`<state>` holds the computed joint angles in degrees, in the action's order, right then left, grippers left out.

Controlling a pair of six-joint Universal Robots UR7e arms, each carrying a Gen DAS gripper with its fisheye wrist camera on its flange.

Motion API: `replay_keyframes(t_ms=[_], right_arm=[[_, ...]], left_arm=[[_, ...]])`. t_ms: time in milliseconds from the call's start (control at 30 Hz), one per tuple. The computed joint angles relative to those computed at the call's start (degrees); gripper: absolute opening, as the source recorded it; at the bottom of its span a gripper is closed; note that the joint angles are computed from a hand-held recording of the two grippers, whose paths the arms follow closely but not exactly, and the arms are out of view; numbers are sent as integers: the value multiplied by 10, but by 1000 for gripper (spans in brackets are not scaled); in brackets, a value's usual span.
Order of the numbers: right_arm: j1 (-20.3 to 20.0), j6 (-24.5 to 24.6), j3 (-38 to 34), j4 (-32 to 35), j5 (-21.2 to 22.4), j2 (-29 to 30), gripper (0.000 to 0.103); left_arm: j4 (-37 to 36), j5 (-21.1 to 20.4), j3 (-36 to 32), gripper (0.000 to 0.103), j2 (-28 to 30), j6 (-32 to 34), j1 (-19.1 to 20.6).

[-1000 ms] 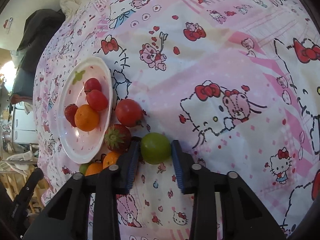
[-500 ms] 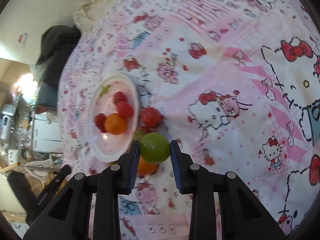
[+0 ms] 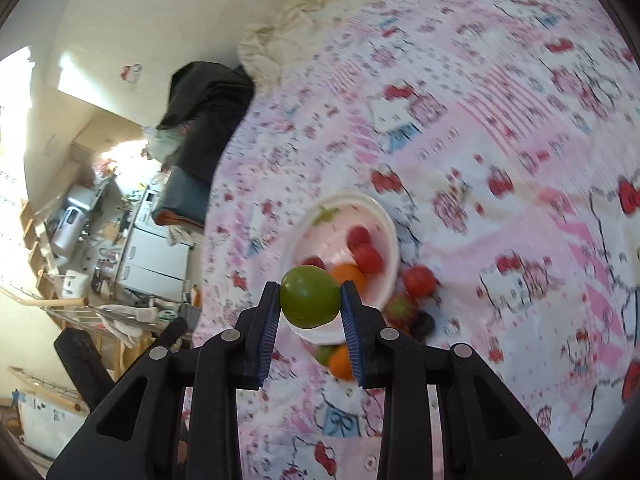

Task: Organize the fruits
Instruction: 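Lift and carry the grape and lime over the plate with both tools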

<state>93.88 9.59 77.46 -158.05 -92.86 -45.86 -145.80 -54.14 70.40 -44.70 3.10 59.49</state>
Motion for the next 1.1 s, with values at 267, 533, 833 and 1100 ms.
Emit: replay_keyframes(t_ms=[267,533,833,1100], right_arm=[[6,-25,-104,53,12,50,32],[10,-53,-210,131,-8,110,32],[3,-61,-345,224,-49,191,32],[-9,-55,-422,278,-50,243,32]], left_arm=[[48,-13,-105,14,56,47,7],[97,-8,-209,14,130,78,14],[169,1,-328,14,216,78,28],[260,-24,-425,14,273,34,52]])
